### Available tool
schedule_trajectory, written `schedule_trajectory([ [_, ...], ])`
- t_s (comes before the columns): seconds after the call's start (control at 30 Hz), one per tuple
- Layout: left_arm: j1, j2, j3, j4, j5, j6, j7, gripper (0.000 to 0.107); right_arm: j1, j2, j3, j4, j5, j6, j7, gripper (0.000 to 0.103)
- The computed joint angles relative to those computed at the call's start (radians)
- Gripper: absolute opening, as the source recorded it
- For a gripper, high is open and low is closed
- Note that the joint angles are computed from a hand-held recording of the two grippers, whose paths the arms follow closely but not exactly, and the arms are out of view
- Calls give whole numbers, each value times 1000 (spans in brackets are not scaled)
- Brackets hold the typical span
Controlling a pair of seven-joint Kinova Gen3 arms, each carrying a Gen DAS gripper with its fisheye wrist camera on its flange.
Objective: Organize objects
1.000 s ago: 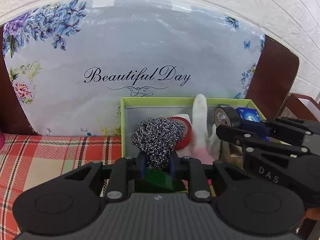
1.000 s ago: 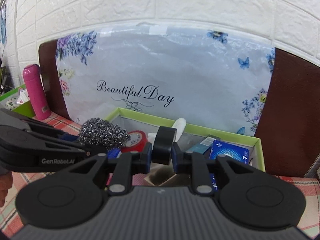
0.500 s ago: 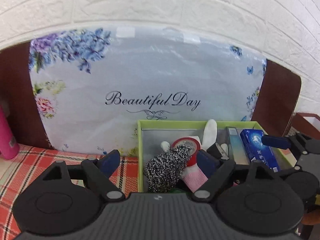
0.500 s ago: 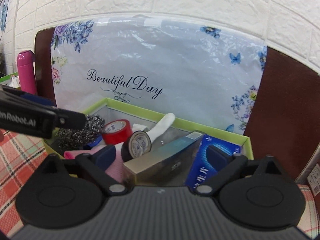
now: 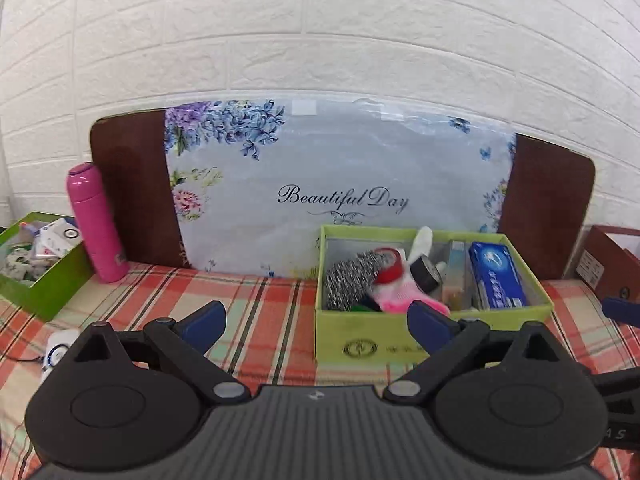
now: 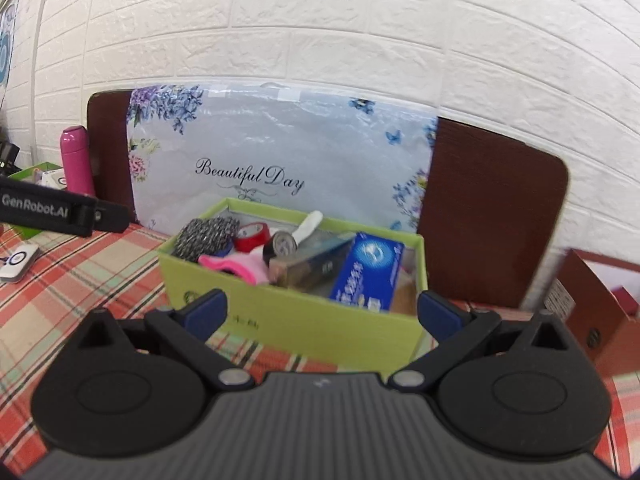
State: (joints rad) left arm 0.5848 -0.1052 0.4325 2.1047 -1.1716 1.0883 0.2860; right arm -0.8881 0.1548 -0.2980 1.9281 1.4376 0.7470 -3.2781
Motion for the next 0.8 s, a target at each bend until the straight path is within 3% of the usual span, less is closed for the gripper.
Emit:
schedule_trajectory([
  [0.2,103,-8,105,4,113,135,89,100,-59,-95,-80,106,-70,97,-91,103],
  [0.37,211,46,171,-9,147,282,177,100,-98,-142,-142,168,-123,164,-163,103],
  [0.53,317,88,169,-25,178,366,228,100,-128,-161,-189,208,-168,222,-238,103],
  [0.8,441,139,118,-38,201,415,256,100,-175,-155,-222,239,-218,294,-319,103],
])
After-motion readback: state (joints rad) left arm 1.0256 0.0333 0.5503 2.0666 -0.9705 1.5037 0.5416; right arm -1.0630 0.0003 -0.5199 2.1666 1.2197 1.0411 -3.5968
